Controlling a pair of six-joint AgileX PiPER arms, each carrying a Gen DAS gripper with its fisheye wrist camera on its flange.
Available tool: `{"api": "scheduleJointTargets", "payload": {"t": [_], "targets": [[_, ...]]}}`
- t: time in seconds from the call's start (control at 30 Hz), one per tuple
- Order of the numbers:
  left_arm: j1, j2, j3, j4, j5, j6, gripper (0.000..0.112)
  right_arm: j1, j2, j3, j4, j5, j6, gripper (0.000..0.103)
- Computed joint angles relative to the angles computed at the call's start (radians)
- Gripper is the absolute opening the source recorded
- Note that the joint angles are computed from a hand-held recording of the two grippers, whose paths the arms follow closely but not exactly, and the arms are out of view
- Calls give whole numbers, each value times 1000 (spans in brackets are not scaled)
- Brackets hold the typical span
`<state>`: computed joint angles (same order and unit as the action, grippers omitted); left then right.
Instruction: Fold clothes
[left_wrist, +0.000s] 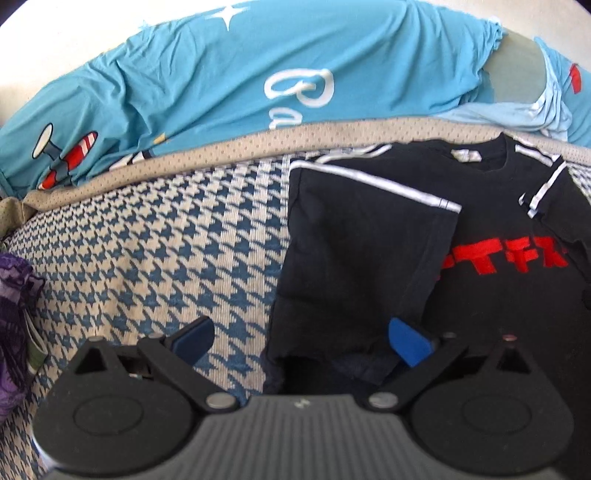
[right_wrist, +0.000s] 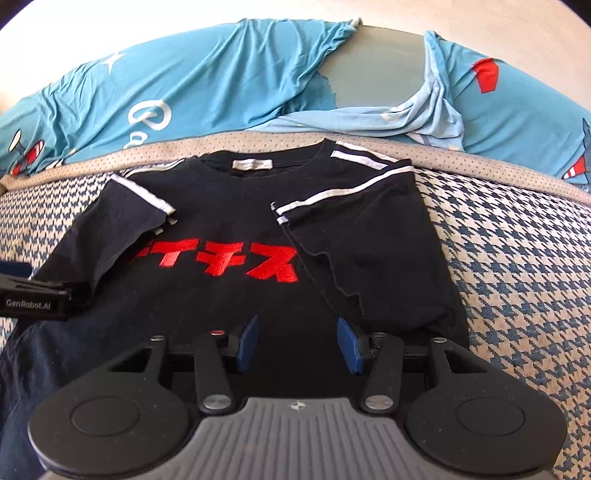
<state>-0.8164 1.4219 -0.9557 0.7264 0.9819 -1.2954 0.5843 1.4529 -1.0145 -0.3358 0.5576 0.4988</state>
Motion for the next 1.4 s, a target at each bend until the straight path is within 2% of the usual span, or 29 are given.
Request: {"api": "scheduleJointTargets", "payload": {"t": [0.07, 0.2, 0.4, 0.47, 0.6, 0.7, 0.97, 1.03, 1.07, 1.13, 1.4], "targets": [[-18, -10, -7, 37, 7, -44, 101, -25, -10, 4, 17, -15, -7, 47], [-33, -21, -6, 72, -28, -116, 102, -95, -33, 3, 73, -41, -51, 47], [-38, 12, -4, 59, -83, -127, 102, -209, -69, 21, 109, -71, -89, 47], [-36, 20, -4, 47, -103, -121, 102, -279, -83, 34, 235, -86, -203, 47], [-51, 59, -22, 48, -94, -109, 103, -406, -113, 66, 508, -105, -437, 47], [-60, 78, -25, 58, -92, -122, 103, -424, -105, 78, 537, -114, -457, 47], [-53, 106, -30, 33, -102, -88, 103, -313, -61, 89, 248, -154, -235, 47], [-54, 111, -32, 32, -99, -82, 103, -291, -45, 86, 218, -138, -224, 48], [-53, 111, -32, 30, -100, -81, 103, -273, -36, 86, 164, -127, -187, 52], [-49, 109, -31, 24, -103, -79, 103, -235, -17, 89, 43, -100, -105, 54], [-49, 112, -28, 23, -105, -83, 103, -213, -36, 122, -45, -109, -58, 55]]}}
